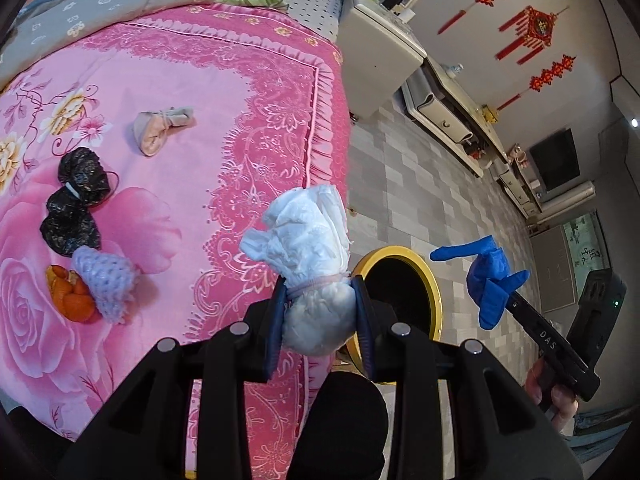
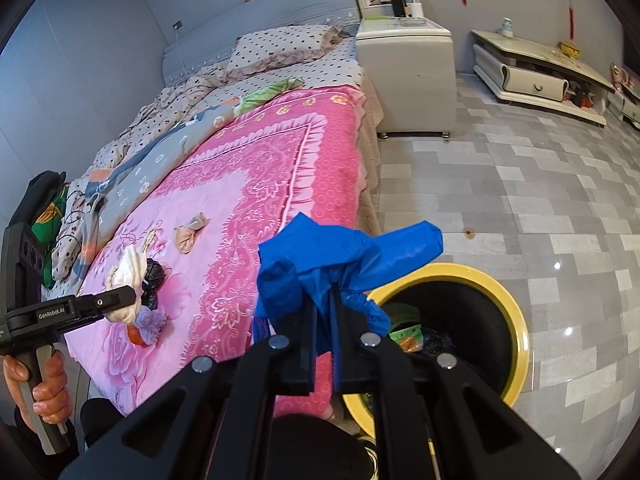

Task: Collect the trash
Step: 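Carry the tissue bundle and blue glove in both tools over the yellow bin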

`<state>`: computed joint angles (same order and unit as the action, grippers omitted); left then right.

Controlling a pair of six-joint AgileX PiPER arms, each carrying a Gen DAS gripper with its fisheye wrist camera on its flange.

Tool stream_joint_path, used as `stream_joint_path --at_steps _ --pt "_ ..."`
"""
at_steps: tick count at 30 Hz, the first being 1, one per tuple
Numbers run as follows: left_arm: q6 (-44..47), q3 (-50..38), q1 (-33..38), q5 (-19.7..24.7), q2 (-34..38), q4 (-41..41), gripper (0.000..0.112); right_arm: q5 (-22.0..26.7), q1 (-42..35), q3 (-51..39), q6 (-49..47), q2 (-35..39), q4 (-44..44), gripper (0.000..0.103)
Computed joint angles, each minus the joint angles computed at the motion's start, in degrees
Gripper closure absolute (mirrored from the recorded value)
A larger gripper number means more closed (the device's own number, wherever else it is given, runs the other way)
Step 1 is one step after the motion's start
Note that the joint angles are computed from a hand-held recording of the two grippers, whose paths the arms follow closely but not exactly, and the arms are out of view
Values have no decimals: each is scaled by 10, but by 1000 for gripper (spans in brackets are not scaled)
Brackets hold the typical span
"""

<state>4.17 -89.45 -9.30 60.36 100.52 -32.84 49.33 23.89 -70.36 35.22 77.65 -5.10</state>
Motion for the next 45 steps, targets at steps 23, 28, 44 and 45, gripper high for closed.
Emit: stream_joint_path --at_steps 23,28,44,45 --pt "-69 -94 -202 -25 123 17 83 -27 -214 166 -171 -108 135 98" --pt "-68 -110 -226 -36 155 17 83 -40 -255 191 -220 -101 175 98" --pt "-52 -185 -272 -31 242 -13 78 -59 -340 232 -313 -80 256 93" --pt "-51 -182 -274 -34 241 -12 77 -58 -343 233 -314 -80 258 93"
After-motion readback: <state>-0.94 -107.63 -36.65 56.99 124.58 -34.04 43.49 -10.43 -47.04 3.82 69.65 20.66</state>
